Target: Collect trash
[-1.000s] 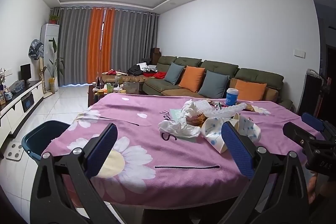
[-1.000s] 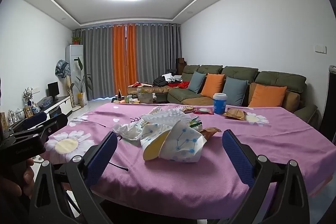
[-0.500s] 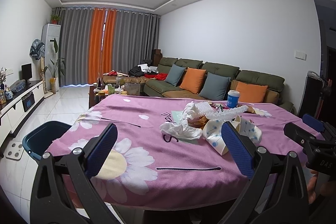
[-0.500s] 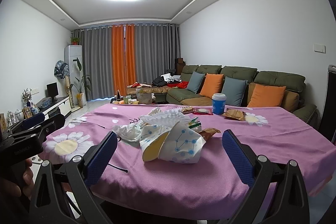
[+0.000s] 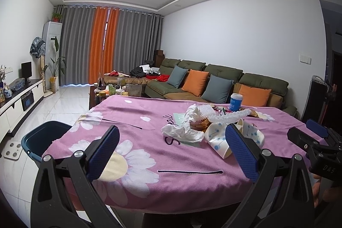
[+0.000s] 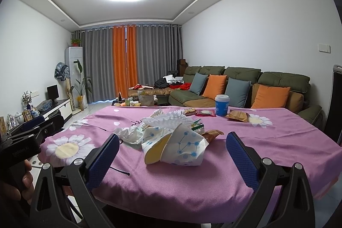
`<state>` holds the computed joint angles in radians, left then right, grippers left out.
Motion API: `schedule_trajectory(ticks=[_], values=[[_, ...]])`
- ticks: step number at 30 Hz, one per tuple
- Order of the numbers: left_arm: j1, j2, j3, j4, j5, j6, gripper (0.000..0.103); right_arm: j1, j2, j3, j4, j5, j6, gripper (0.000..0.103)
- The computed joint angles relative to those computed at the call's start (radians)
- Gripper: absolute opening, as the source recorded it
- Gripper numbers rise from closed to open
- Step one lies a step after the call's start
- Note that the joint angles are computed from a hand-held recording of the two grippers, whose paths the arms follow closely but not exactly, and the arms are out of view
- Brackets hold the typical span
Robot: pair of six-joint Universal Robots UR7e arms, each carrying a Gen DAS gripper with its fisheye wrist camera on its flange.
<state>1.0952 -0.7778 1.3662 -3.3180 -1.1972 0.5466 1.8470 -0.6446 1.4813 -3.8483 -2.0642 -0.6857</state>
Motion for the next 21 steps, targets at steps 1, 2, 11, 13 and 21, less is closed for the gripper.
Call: schedule_trajectory(ticks=[1,2,11,13,21], values=[[0.000,0.000,-0.001,0.002,0.001,-0.003,0.097,0.000,0.001,-0.002,-0.001,0.000,-0.001,0.097],[0.000,0.000,-0.001,0.004,0.001,-0.006,0.097,0.000,0.001,-0.002,0.002,-0.001,-0.001,0.097],[0.003,-0.002,-0.002,0.006,0.002,-0.017,0.097,0.000,0.001,0.002,0.002,-0.002,-0.002,0.097],[0.002,-0.003,0.002,0.005,0.001,-0.016,0.097,0.000,0.001,0.002,-0.001,-0.003,-0.003,0.097],[0.001,-0.004,0.005,0.000,0.004,-0.014,0.097,0.000,0.001,0.002,0.003,-0.002,-0.002,0.097]])
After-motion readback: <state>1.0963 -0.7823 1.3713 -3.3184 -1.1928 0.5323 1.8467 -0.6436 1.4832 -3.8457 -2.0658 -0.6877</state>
